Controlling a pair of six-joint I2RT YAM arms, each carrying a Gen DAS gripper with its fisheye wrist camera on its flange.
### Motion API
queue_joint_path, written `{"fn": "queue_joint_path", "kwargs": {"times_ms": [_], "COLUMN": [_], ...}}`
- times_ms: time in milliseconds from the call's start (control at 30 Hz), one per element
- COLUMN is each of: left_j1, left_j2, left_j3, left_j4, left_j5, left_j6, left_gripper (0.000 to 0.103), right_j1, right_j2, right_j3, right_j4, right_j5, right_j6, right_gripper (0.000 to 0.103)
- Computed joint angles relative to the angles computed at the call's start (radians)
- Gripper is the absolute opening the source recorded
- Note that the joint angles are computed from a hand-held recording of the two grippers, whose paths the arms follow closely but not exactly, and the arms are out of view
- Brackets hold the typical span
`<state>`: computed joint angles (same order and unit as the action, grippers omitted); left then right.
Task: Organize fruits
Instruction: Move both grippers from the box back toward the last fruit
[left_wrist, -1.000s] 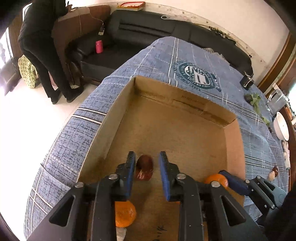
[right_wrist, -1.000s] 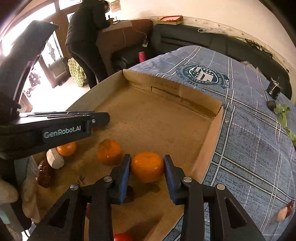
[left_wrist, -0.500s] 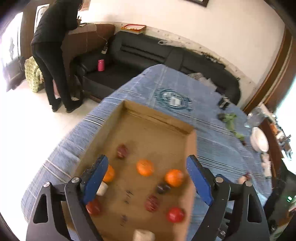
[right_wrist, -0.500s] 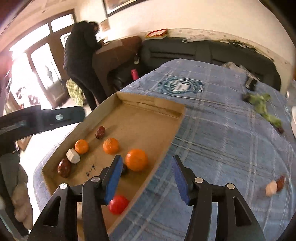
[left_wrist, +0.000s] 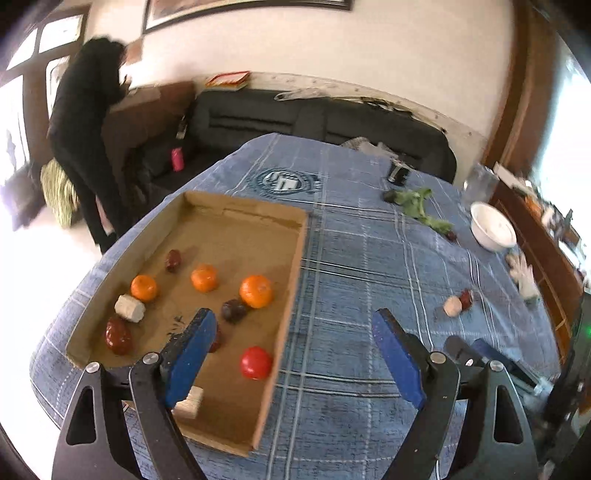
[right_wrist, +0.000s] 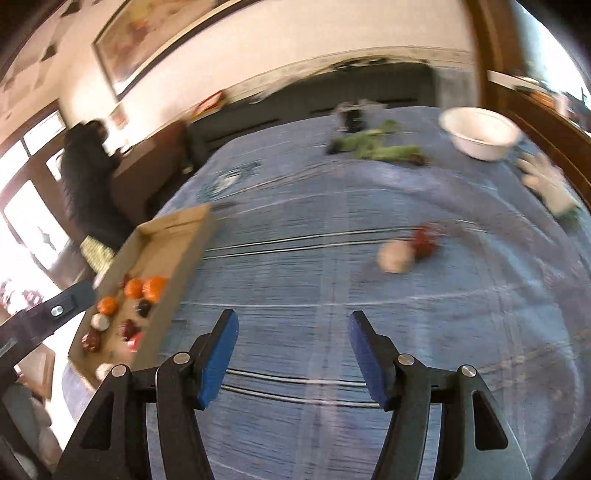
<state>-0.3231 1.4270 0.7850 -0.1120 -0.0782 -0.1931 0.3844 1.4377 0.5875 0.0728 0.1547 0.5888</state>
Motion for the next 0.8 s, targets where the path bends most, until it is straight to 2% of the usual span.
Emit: {"fn": "queue_joint_path", "kwargs": {"times_ms": [133,200,800], "left_j1": [-0.109,-0.144,-0.179], "left_j2": [0.004,0.017,0.149], "left_j3": [-0.012,-0.007,0.066], "left_j4": [0.024,0.027,0.019], "left_j5": [-0.147,-0.180,-0.176], "left_j6": [0.034,0.042,0.044], "left_gripper": [0.086,0.086,0.086], "right_j1": [-0.083,-0.116,-0.191], "right_j2": [-0.067,-0.085,-0.021], "right_j3": [-0.073,-0.098,-0.129], "right_j4": [0.000,0.006,0.067], "right_j5": [-0.012,-0.026,-0.072], "right_j6": [0.000,-0.002,-0.019], "right_gripper": [0.067,0.067,0.068]}}
